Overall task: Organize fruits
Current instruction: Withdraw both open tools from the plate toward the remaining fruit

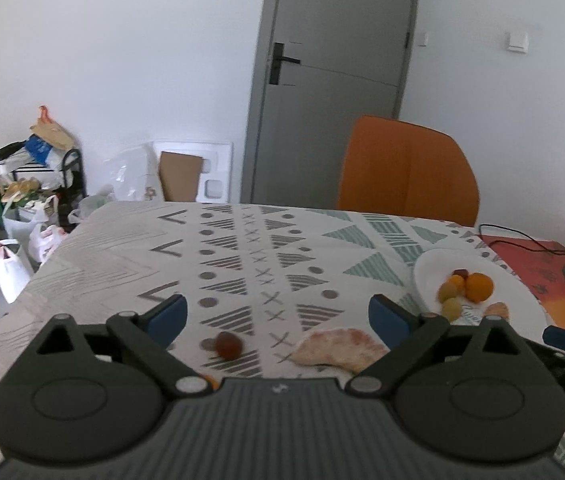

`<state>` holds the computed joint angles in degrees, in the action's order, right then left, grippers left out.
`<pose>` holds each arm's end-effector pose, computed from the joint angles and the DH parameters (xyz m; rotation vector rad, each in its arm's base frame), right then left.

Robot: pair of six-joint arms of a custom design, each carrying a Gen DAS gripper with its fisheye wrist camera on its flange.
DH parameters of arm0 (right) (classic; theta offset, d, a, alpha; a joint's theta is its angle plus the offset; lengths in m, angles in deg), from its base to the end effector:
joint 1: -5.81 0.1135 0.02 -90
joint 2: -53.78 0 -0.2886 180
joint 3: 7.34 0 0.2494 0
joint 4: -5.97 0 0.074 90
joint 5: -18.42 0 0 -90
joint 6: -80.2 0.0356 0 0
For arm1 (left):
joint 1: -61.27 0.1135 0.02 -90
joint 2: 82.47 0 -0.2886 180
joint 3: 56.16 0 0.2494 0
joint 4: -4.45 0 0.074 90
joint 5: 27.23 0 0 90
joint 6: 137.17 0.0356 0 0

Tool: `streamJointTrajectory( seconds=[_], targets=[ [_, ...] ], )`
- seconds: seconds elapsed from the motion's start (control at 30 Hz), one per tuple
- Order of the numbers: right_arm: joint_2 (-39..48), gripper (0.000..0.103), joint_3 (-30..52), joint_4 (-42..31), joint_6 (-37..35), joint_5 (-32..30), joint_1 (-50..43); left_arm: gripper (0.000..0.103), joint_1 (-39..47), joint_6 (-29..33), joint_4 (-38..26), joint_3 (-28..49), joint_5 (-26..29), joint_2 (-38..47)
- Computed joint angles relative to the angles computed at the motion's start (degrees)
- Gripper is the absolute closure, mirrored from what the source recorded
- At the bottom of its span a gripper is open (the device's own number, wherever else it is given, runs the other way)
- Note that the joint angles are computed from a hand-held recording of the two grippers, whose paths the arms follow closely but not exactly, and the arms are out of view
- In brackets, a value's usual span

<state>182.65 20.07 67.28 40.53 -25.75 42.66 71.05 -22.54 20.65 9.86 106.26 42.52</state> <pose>0.1970 0.1158 0.0301 0.6245 1.9388 0.0285 0.3859 0.0417 0.0684 0.6341 2.0339 -0.5282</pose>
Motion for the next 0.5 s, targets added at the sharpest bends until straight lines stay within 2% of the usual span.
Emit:
streamJointTrajectory(
  seconds=[0.1, 0.5],
  targets=[
    [-0.2, 0.000, 1.1, -0.5, -1.1, -0.6, 0.1, 0.007, 1.3, 0.6, 1.3, 0.1, 0.3, 0.9],
    [-1.0, 0.000, 5.3, -4.6, -3.8, -2.9, 0.7, 0.007, 4.1, 1.7, -2.4, 3.9, -0.2, 4.5]
  ],
)
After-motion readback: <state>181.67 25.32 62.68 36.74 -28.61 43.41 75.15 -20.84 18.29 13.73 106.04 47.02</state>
